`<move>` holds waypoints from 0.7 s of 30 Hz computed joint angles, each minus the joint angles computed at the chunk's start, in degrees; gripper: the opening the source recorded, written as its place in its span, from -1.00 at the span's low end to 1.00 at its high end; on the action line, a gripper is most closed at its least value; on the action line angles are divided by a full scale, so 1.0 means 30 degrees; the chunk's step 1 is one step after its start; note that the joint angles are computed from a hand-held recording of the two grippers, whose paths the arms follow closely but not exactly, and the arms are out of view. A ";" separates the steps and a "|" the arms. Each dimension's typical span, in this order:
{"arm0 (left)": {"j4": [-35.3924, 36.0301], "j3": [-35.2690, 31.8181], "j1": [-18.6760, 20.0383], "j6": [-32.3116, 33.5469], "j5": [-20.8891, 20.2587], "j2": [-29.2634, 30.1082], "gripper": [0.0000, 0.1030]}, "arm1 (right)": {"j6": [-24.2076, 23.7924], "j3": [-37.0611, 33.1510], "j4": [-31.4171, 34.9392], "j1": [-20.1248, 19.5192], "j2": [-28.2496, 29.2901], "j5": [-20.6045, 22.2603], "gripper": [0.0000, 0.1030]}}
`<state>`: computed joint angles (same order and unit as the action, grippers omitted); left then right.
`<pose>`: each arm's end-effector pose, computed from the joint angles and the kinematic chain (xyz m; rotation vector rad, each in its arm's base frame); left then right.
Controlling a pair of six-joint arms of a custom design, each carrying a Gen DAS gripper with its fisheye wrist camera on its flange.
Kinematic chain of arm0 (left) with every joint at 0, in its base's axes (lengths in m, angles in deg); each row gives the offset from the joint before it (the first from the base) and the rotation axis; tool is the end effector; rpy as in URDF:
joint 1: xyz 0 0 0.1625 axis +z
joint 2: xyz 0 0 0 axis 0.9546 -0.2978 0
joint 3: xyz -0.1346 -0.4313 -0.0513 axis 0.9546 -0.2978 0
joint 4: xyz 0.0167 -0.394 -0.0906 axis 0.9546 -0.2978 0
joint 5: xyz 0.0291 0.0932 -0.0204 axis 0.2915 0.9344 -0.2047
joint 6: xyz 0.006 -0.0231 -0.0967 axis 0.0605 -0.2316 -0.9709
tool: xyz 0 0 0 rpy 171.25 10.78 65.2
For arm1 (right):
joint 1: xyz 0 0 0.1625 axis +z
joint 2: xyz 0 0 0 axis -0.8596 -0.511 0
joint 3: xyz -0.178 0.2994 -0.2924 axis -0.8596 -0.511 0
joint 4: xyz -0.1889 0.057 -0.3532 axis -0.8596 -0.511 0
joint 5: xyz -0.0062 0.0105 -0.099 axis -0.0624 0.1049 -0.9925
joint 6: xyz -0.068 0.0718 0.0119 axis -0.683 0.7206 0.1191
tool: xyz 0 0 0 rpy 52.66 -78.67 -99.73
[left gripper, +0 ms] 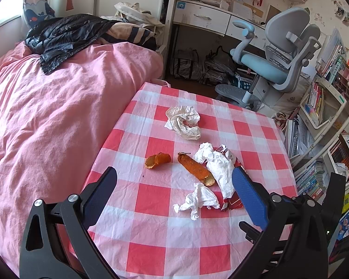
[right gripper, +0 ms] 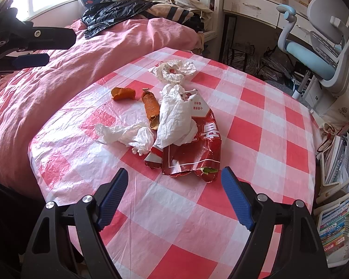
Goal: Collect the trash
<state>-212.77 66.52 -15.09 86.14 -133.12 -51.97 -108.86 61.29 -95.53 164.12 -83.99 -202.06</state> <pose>-0.2520 -0.7639 0.2893 0.5347 2.4197 -0.8620 0.2602 -0.6826 0.1993 0.6221 -2.3308 0.6835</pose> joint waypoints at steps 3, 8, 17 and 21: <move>0.0025 -0.0024 0.0000 -0.0035 0.0000 0.0000 0.86 | -0.0005 -0.0007 0.0008 0.0001 0.0005 0.0001 0.53; 0.0037 0.0022 0.0009 -0.0069 -0.0027 -0.0015 0.86 | -0.0003 -0.0032 0.0028 0.0006 0.0028 -0.0009 0.53; 0.0018 0.0098 0.0013 -0.0106 -0.0043 -0.0044 0.86 | -0.0019 -0.0021 0.0027 0.0009 0.0023 -0.0010 0.53; 0.0040 0.0093 0.0018 -0.0099 -0.0050 -0.0045 0.86 | -0.0014 -0.0017 0.0016 0.0011 0.0024 -0.0003 0.53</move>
